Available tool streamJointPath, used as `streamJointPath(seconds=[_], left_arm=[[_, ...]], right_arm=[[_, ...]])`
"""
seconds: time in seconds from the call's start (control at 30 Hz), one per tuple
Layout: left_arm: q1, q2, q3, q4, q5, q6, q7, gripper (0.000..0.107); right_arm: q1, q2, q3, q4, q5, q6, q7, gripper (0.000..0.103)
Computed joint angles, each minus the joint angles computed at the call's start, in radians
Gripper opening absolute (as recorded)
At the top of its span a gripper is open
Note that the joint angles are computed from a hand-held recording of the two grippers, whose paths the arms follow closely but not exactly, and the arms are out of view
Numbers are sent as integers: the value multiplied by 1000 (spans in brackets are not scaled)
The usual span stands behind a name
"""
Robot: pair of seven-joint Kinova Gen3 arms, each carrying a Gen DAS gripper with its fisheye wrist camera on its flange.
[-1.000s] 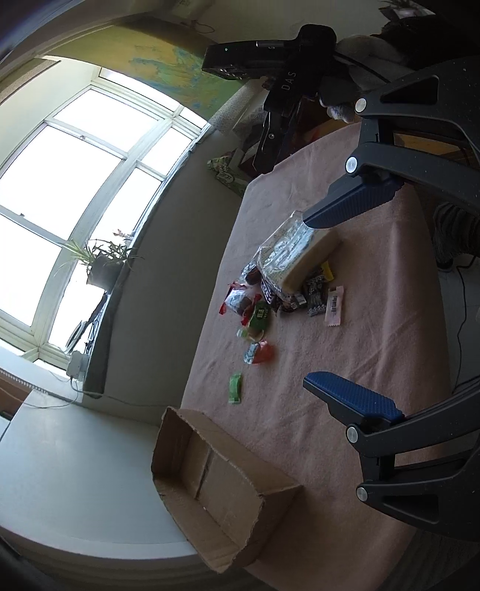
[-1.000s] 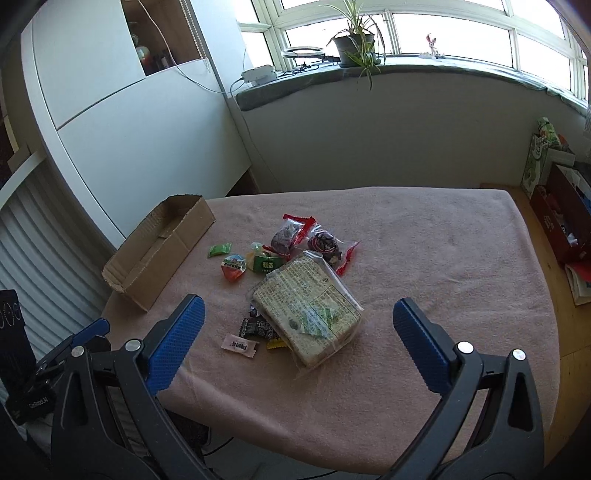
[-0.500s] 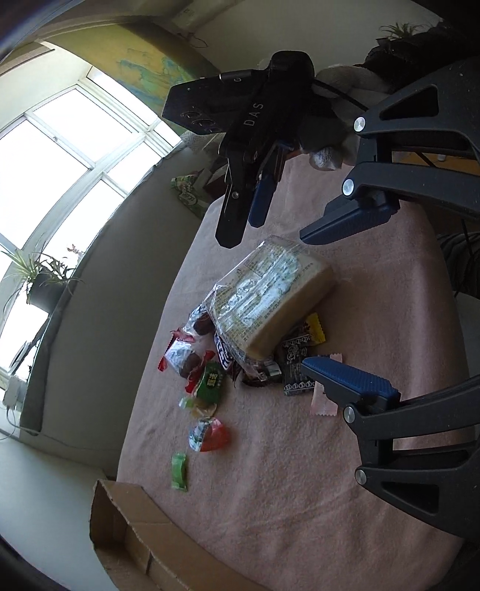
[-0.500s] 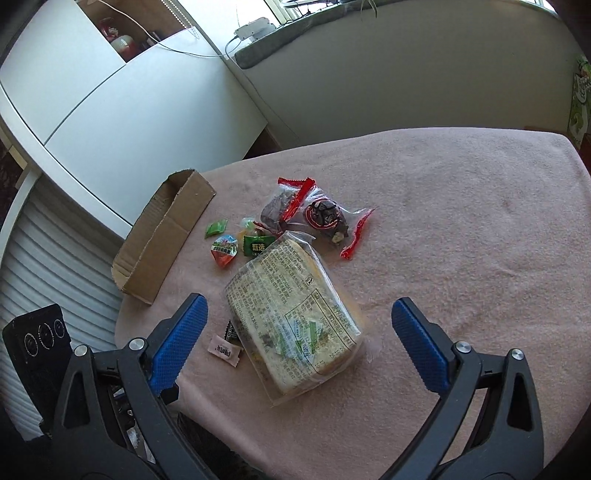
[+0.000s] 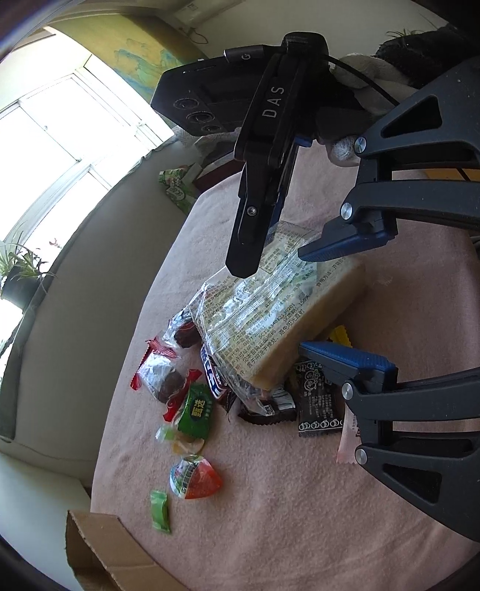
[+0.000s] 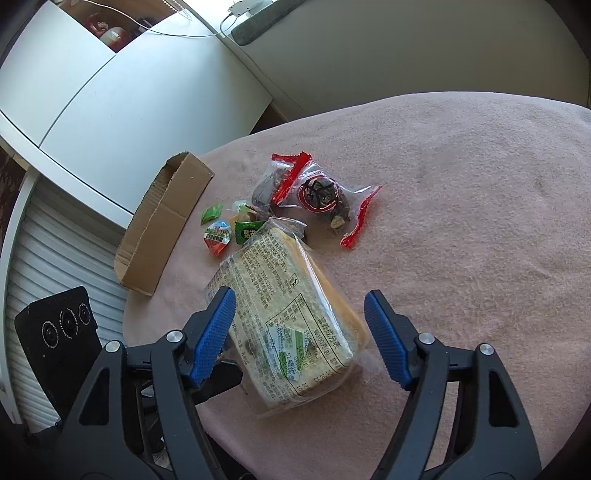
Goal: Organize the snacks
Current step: 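Move the right tool to the bagged bread loaf and close on it, then carry the bread loaf with the right tool into the cardboard box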
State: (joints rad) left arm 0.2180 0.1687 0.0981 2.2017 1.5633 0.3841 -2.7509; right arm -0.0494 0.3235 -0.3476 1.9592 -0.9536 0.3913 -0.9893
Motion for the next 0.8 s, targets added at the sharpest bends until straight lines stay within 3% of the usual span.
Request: streamJointPath(seconds=[0.13, 0.23, 0.33, 0.53, 0.8], left_arm=[[0, 4, 1, -2, -14, 3, 7, 41], [-2, -1, 4, -1, -27, -4, 9, 41], [-1, -11, 7, 2, -22, -17, 1, 41], [2, -32, 10, 6, -13, -31, -30, 41], [-9, -87, 2, 28, -4, -30, -72, 41]], right_arm=[[-64, 8, 56, -24, 100, 26, -106, 69], [-79, 4, 54, -26, 150, 18, -146, 67], [-52, 7, 30, -24, 141, 24, -147, 58], [-23, -6, 1, -7, 90, 14, -120, 56], [-61, -44, 16, 6, 77, 3, -140, 55]])
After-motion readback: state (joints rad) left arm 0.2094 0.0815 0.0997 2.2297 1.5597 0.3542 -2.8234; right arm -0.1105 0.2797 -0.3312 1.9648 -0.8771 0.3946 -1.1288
